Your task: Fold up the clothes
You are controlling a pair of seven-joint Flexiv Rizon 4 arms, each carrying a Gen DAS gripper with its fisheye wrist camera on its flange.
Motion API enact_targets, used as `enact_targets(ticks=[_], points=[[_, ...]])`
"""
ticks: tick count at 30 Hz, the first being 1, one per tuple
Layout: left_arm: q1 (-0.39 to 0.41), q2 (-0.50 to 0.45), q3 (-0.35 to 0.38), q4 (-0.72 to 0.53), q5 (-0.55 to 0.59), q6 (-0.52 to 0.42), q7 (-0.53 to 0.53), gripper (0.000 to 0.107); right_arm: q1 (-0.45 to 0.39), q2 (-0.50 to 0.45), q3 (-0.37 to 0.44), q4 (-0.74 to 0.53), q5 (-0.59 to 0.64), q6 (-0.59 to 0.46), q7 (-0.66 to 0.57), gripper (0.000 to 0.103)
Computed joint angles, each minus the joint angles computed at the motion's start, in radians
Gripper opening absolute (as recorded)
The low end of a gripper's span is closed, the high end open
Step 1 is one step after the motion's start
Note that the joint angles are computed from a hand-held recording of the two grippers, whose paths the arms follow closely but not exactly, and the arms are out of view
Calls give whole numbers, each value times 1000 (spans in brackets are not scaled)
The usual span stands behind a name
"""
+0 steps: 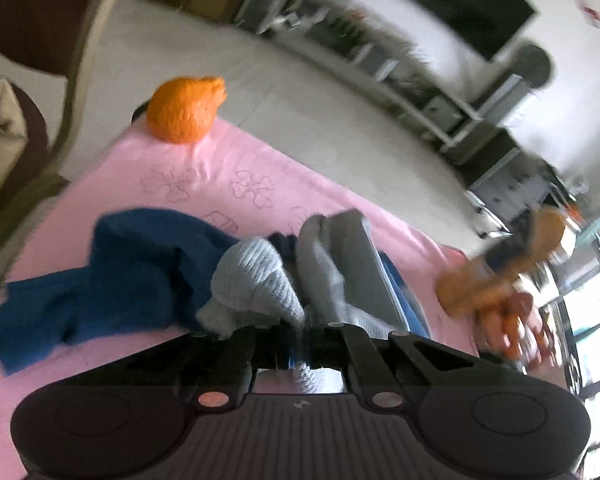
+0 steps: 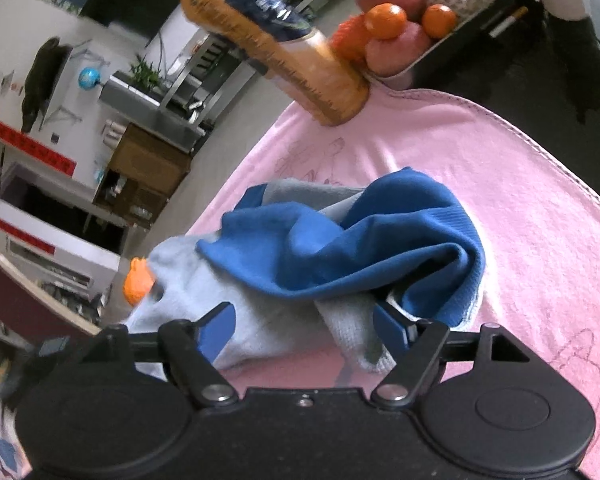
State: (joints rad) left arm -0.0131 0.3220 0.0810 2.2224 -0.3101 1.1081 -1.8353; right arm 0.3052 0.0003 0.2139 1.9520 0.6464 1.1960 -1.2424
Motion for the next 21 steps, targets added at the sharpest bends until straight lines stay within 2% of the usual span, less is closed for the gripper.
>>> enact_targets(ticks=[2, 5, 8, 10, 12, 13, 16, 17, 18, 21], points=[[-29, 98, 20, 87, 4, 15, 31, 3, -2, 4, -1, 6, 24, 2, -14, 75], [-48, 229, 33, 217, 3, 18, 9, 3, -2, 23, 1, 34, 39, 6, -11, 75], [7, 287, 2, 301, 66, -26, -76, 3, 3, 57, 9, 95, -1, 47, 51, 75], [39, 296, -4, 316, 96, -112, -130, 3, 2, 78, 18, 153, -96, 94, 144, 75], [41, 288, 8, 315, 98, -161, -146, 3, -14, 91, 26, 217, -256, 128, 276, 75], [42, 281, 11, 313, 99, -156, -146, 4, -22, 98, 24, 240, -318, 133, 329, 75], [50, 269, 9, 306, 118, -127, -142, 5, -26, 114, 1, 283, -372, 141, 409, 71], [51, 263, 5, 304, 126, -128, -142, 5, -26, 117, -7, 291, -378, 136, 423, 59], [53, 258, 2, 302, 134, -130, -142, 5, -29, 115, -14, 293, -402, 120, 438, 52], [63, 238, -16, 291, 168, -139, -146, 5, -16, 101, -25, 285, -418, 101, 433, 52]])
